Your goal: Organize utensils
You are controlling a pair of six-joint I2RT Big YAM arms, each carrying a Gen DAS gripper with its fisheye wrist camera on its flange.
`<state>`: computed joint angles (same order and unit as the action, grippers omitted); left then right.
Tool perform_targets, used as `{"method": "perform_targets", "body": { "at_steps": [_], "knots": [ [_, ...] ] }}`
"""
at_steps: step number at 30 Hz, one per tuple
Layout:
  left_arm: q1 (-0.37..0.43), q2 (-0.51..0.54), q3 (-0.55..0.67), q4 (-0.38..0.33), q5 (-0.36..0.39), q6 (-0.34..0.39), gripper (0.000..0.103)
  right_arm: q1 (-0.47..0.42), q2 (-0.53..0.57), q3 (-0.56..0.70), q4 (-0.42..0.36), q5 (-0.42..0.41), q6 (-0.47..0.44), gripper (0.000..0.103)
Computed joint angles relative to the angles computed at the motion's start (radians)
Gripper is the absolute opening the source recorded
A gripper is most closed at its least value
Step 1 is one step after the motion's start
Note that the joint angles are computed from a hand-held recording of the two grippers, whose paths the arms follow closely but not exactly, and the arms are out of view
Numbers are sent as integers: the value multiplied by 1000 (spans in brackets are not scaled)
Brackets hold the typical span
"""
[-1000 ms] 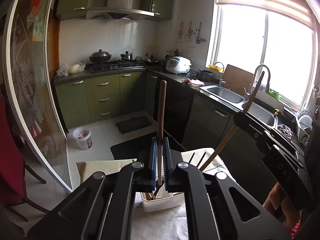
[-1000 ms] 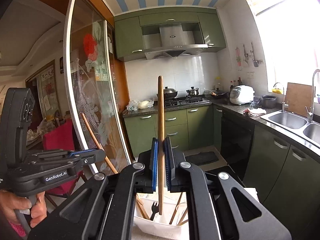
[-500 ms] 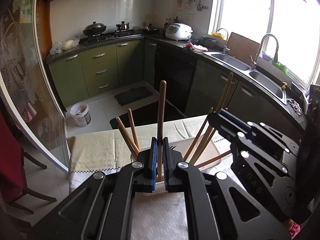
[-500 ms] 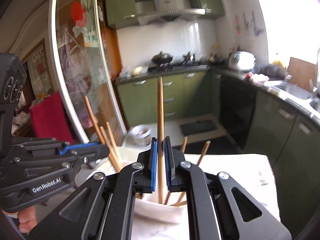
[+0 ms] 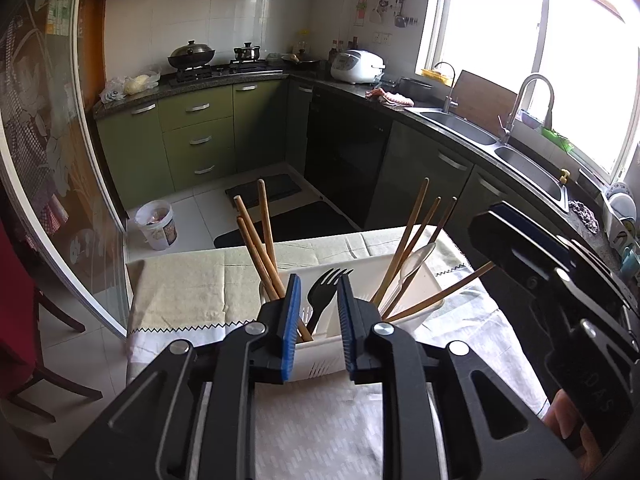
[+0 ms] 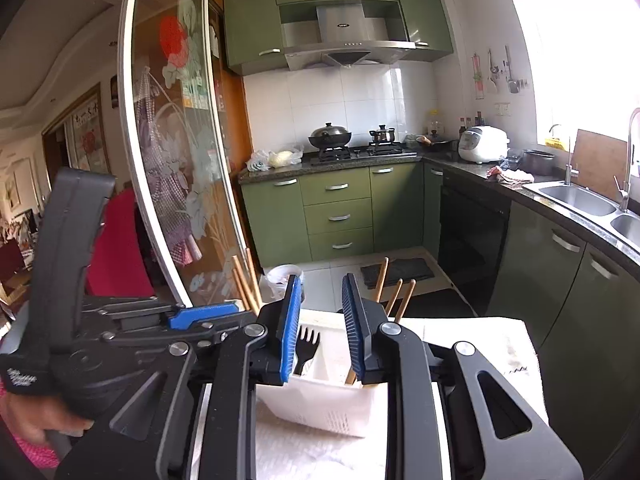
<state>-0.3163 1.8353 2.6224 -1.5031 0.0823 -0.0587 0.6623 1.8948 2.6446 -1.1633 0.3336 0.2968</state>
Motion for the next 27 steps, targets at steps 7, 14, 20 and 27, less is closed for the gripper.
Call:
{"method": "perform_targets", "body": {
  "at_steps": [7,14,20,27],
  "knots": [
    [-9,-329,-528,287,-27,-21,57,49,-323,-530,187,45,56,52],
    [-37,-656,-964,518,-124,-59,93,144,-585,-919,248,133,158,91],
    [-111,-827,-1085,540,-281,-41,96,291,-726,-1046,231,300,195,99],
    [-199,-950,-1131,497,-419,-96,96,502,-710,-944,4,630,278,99]
  ]
}}
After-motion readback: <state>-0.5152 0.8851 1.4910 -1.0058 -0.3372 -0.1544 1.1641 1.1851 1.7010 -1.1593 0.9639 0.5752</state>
